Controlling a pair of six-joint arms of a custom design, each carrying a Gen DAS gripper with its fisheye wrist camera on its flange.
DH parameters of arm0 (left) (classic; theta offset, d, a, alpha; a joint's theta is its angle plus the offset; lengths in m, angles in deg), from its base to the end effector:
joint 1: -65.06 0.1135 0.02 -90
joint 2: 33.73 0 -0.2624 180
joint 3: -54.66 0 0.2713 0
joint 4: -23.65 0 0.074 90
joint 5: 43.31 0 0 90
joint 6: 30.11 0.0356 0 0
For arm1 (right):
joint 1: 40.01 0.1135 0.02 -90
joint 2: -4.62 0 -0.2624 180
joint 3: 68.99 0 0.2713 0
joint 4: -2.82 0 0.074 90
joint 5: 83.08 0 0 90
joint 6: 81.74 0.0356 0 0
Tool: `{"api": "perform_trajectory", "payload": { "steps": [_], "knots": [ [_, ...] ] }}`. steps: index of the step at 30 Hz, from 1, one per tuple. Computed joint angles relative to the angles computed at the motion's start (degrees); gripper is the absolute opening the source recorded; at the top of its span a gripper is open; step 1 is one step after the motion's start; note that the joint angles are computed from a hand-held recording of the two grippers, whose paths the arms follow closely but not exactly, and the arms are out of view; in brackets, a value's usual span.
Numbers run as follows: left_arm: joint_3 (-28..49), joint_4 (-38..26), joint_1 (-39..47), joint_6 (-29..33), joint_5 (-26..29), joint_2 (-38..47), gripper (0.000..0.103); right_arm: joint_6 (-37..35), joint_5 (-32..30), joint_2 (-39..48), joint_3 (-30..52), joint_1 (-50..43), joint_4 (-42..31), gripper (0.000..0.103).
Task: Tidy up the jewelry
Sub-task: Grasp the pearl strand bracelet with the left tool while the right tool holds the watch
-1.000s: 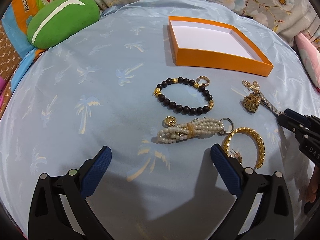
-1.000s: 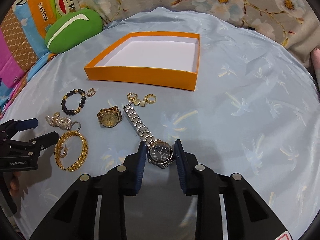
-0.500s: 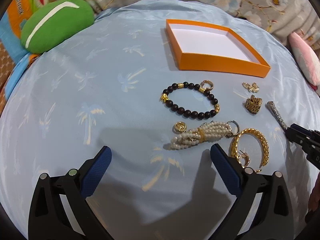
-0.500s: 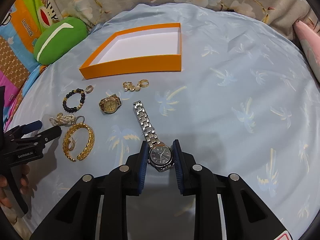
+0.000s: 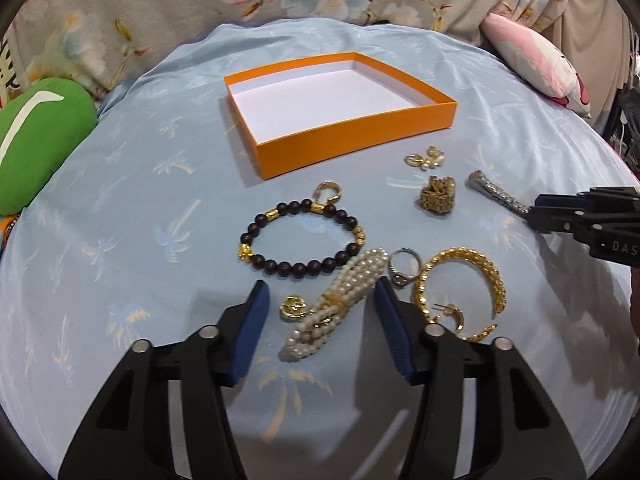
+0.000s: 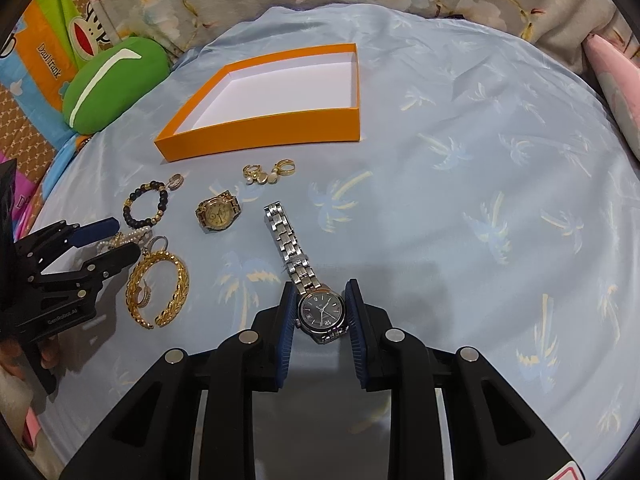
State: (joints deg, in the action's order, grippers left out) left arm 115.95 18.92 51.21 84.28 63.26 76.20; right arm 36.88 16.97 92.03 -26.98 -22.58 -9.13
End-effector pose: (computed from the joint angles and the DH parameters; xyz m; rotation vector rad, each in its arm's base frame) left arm 0.3405 -0.0944 0.0698 0.9202 2.2915 -0.2827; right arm 0.2475 0.0712 0.0906 0.3139 2.5311 0.0858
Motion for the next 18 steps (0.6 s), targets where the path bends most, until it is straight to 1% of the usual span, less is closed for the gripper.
{"api": "perform_trajectory", "payload": {
  "steps": [2, 4, 7, 8, 11, 18],
  "knots": [
    [-1.5, 0.6, -0.1, -0.3, 0.3, -1.0, 0.034, 0.1, 0.7, 0.3, 0.3, 0.4, -0.2, 0.024],
    [-2.6, 0.9, -0.4, -1.7, 0.1, -1.8, 0.031, 0.2, 1.3, 0.6, 0.6, 0.9, -0.7, 0.023],
    [-3.4, -0.5, 0.1, -3.6, 2.1, -3.2, 0.026, 0.9, 0.5, 0.0, 0.4, 0.8, -1.1, 0.023],
    [-3.8, -1.0, 0.3, -4.2, 3.0, -3.9, 0.021, 1.2, 0.1, -0.4, 0.3, 0.7, -1.4, 0.023],
    [-4.5, -2.9, 0.1, -5.6, 3.8, -5.9, 0.021, 2.3, -1.0, -2.0, -0.2, 0.5, -2.1, 0.023],
    [-6.3, -6.6, 0.1, -7.5, 5.0, -11.8, 0.021, 4.1, -1.2, -7.7, -0.1, 0.9, -6.2, 0.023]
  ]
}}
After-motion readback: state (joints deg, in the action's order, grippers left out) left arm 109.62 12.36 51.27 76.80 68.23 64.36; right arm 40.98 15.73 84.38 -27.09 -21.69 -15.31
